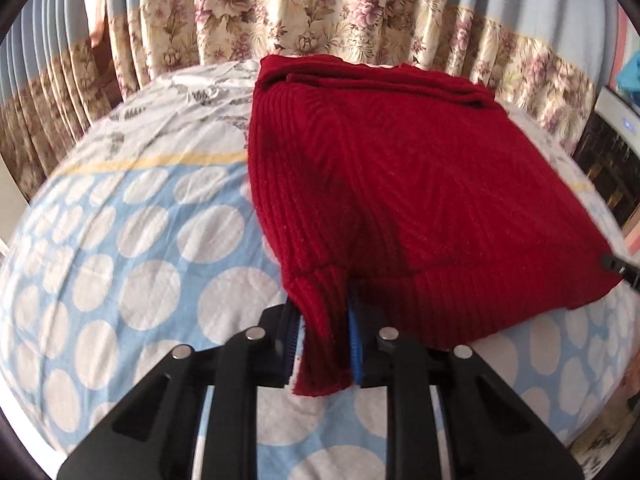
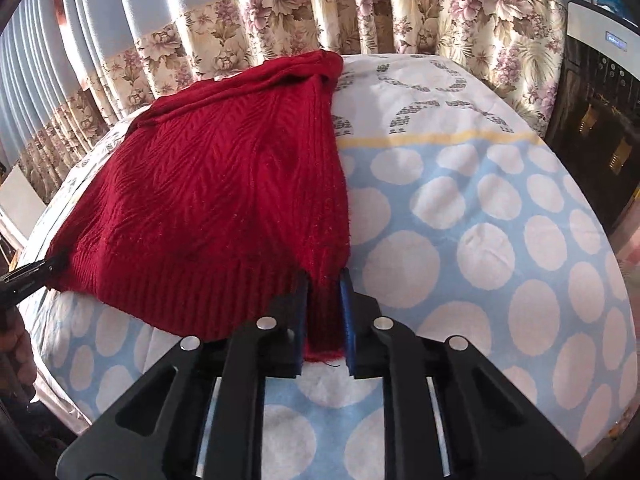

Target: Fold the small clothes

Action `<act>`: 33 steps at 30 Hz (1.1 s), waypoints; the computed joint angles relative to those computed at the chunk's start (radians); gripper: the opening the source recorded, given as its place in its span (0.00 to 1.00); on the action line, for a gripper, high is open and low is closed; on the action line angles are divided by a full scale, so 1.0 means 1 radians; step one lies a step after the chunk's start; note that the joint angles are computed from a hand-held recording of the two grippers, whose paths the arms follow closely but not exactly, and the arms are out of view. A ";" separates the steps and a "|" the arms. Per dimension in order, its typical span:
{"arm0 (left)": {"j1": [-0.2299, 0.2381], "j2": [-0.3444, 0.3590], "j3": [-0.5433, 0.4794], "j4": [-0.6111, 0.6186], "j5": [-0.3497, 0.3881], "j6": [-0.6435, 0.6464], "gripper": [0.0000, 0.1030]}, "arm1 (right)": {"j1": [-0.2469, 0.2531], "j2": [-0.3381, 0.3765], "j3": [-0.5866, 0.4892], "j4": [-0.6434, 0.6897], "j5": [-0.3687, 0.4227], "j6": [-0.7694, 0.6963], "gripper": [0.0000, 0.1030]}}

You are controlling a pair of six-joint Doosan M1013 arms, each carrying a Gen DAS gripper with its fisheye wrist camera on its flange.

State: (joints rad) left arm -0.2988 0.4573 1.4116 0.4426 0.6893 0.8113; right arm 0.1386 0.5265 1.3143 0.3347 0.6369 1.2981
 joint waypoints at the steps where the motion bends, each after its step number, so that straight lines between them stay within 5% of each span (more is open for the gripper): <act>1: 0.002 0.000 -0.001 -0.009 0.000 0.009 0.20 | 0.001 -0.001 0.000 -0.010 -0.002 0.012 0.14; 5: 0.015 -0.010 0.002 -0.043 -0.004 0.034 0.19 | 0.006 -0.010 0.003 0.003 -0.012 -0.021 0.12; 15: 0.040 -0.102 0.051 0.113 -0.016 -0.061 0.18 | 0.014 -0.083 0.034 0.246 -0.022 -0.282 0.09; 17: 0.046 -0.098 0.056 0.090 0.008 -0.023 0.19 | 0.023 -0.070 0.019 0.158 0.007 -0.215 0.09; 21: 0.058 -0.069 0.059 0.022 0.088 0.041 0.30 | 0.030 -0.027 -0.006 -0.013 0.091 -0.052 0.20; 22: 0.057 -0.076 0.073 0.037 0.079 0.023 0.53 | 0.030 -0.029 0.000 -0.038 0.084 -0.030 0.30; 23: 0.057 -0.091 0.092 0.061 0.062 -0.001 0.68 | 0.027 -0.037 0.011 -0.053 0.063 -0.007 0.53; 24: 0.054 -0.100 0.105 0.100 0.057 -0.035 0.82 | 0.022 -0.046 0.024 -0.040 0.038 -0.009 0.60; 28: 0.055 -0.107 0.103 0.182 0.066 -0.093 0.83 | 0.011 -0.055 0.019 -0.044 -0.023 0.012 0.64; 33: 0.070 -0.079 0.069 0.125 0.059 -0.060 0.89 | 0.006 -0.025 -0.017 0.045 0.024 -0.041 0.66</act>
